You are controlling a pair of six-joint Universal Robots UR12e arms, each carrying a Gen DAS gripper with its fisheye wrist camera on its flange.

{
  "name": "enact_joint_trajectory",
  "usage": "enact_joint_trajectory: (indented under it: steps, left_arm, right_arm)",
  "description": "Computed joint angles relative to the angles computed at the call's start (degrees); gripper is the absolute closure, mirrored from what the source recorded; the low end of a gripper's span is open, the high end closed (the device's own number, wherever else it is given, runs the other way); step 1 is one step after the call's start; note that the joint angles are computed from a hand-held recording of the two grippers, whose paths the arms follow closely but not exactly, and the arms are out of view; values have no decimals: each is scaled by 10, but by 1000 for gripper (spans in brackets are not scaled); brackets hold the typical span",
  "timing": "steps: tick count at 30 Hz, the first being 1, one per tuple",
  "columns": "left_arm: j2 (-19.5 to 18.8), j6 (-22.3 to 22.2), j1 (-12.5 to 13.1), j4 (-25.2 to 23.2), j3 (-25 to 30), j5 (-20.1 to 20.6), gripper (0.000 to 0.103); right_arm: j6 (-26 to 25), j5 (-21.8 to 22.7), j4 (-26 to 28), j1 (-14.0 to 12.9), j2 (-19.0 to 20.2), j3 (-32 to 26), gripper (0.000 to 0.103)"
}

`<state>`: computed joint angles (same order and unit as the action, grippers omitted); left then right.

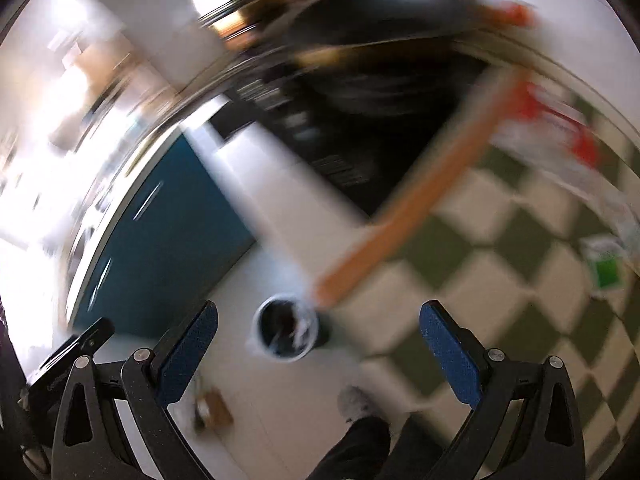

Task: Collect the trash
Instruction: 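Swing both tools from the bin back toward the checkered counter, then grasp the green medicine sachet with the left tool while the right tool grasps the clear plastic wrapper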

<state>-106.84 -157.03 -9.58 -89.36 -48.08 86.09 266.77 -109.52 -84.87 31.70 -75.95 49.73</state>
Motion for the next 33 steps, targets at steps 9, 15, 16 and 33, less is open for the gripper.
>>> enact_joint_trajectory:
  steps: [9, 15, 16, 33]
  left_arm:
    - [-39, 86, -157, -70, 37, -10, 0]
    - [-60, 114, -229, -175, 52, -33, 0]
    - [-64, 114, -242, -207, 54, -33, 0]
    - [-24, 172, -309, -148, -38, -5, 97]
  right_arm:
    - [358, 11, 97, -33, -239, 282, 1]
    - [482, 12, 137, -30, -315, 355, 1]
    - [492, 12, 140, -30, -322, 363, 1]
    - [409, -11, 175, -61, -339, 399, 103]
